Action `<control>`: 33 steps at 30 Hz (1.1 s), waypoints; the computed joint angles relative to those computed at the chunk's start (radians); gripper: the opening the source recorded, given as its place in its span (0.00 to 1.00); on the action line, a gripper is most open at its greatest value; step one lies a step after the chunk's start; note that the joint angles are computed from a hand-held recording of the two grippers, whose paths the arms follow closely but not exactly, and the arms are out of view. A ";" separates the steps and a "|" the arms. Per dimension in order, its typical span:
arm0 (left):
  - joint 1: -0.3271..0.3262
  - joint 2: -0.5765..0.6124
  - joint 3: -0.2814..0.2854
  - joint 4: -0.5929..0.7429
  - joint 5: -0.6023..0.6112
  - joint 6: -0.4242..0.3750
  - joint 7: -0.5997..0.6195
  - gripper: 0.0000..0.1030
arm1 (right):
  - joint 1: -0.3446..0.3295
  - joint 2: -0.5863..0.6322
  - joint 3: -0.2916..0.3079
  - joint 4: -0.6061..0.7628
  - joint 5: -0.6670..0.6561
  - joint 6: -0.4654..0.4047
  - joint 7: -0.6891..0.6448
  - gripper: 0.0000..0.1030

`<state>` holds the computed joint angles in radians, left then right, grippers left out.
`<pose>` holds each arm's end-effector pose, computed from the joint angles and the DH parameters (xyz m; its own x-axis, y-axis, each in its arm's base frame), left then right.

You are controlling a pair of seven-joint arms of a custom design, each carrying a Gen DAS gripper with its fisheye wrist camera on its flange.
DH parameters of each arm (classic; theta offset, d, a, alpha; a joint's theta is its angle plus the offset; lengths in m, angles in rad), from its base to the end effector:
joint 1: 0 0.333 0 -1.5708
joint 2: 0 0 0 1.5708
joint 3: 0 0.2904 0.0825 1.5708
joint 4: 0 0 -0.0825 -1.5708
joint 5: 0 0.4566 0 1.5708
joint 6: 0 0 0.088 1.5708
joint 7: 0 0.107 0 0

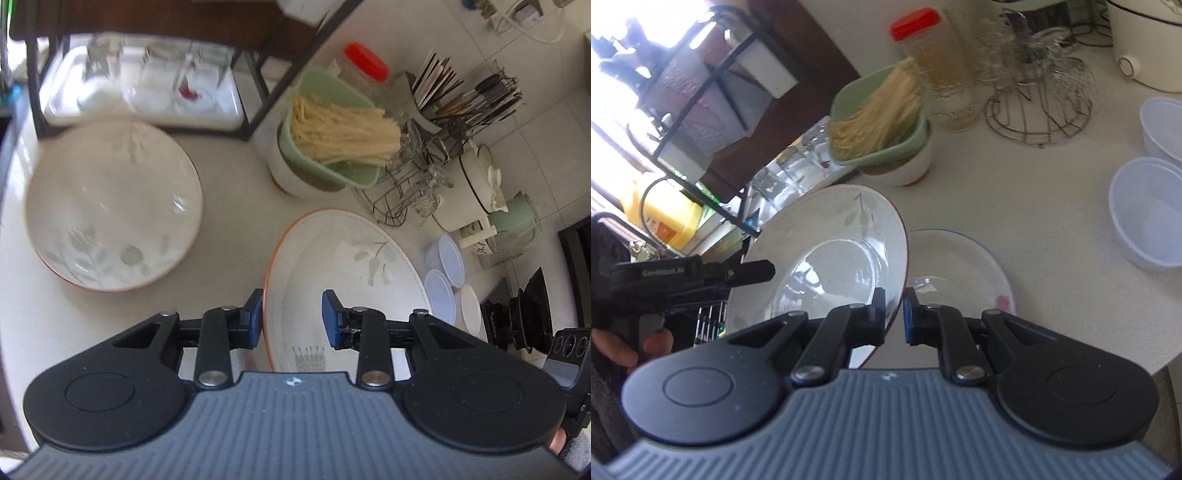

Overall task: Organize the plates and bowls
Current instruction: 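Lift the leaf plate with the left gripper onto the pink rose plate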

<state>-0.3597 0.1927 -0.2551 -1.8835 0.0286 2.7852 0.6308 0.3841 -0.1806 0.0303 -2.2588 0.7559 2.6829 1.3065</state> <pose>0.5854 -0.4050 0.4337 0.1573 -0.8246 0.5434 -0.8382 -0.4024 -0.3681 0.5553 0.2209 0.4383 0.2220 -0.8480 -0.4812 -0.8632 0.0587 -0.5015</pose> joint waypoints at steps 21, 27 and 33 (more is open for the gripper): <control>-0.093 0.285 0.034 0.368 0.102 -0.364 -0.102 0.36 | -0.098 0.142 0.013 0.055 0.047 -0.097 -0.132 0.13; -0.124 0.351 0.054 0.480 0.151 -0.488 -0.131 0.36 | -0.101 0.152 0.023 0.057 0.062 -0.074 -0.178 0.14; -0.136 0.368 0.059 0.512 0.166 -0.521 -0.178 0.37 | -0.098 0.154 0.029 0.052 0.074 -0.039 -0.194 0.14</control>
<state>-0.4952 0.5602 -0.1959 -1.3713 0.1946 2.2642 0.4530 0.2859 -0.0271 0.0594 -2.2069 0.8295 2.6441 1.1122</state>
